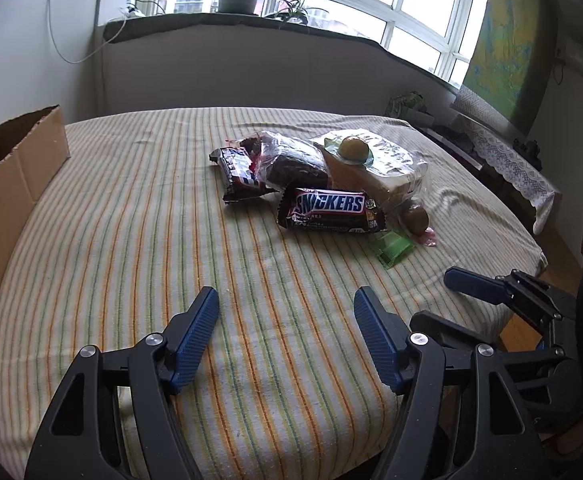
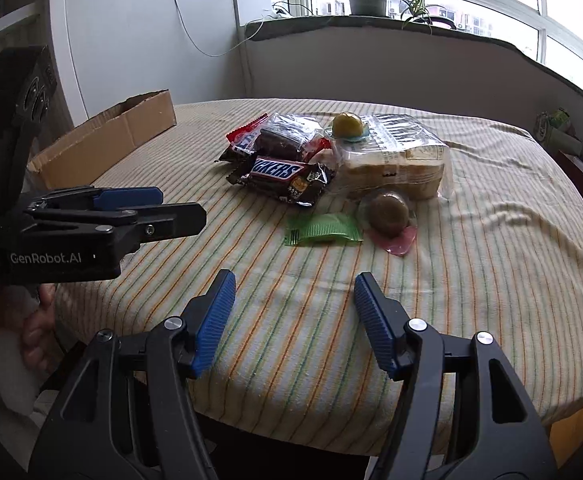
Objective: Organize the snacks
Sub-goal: 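Return both tools to the snack pile, then grasp the Snickers bar with the left tool while the right tool grasps the green packet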
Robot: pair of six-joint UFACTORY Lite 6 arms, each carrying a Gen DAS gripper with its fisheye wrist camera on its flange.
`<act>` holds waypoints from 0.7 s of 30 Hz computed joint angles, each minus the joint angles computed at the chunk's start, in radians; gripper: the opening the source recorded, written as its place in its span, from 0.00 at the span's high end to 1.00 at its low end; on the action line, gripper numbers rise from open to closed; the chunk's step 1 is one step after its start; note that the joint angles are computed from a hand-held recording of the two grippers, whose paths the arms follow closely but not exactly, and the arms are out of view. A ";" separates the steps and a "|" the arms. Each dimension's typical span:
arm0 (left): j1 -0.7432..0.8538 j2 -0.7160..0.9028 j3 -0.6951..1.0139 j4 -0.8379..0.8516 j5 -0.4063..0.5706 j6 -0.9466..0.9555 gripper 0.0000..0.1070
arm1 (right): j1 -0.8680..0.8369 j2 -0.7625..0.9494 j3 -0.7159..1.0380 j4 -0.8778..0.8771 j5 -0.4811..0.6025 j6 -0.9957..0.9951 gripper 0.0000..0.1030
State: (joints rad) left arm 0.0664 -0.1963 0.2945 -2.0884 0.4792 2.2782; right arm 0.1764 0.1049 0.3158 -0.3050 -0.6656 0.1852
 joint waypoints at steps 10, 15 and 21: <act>-0.161 0.258 0.307 0.165 -0.082 -0.247 0.32 | 0.006 0.139 0.197 -0.006 0.090 -0.003 0.37; -0.186 0.335 0.374 0.192 -0.096 -0.291 0.31 | 0.007 0.178 0.250 -0.018 0.101 -0.009 0.37; -0.188 0.366 0.393 0.127 -0.092 -0.200 0.31 | 0.012 0.187 0.255 0.038 0.091 -0.074 0.60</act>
State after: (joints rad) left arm -0.1220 0.1698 0.6879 -1.9611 0.3869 2.0783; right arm 0.1880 0.2922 0.5705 -0.2667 -0.5748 0.1112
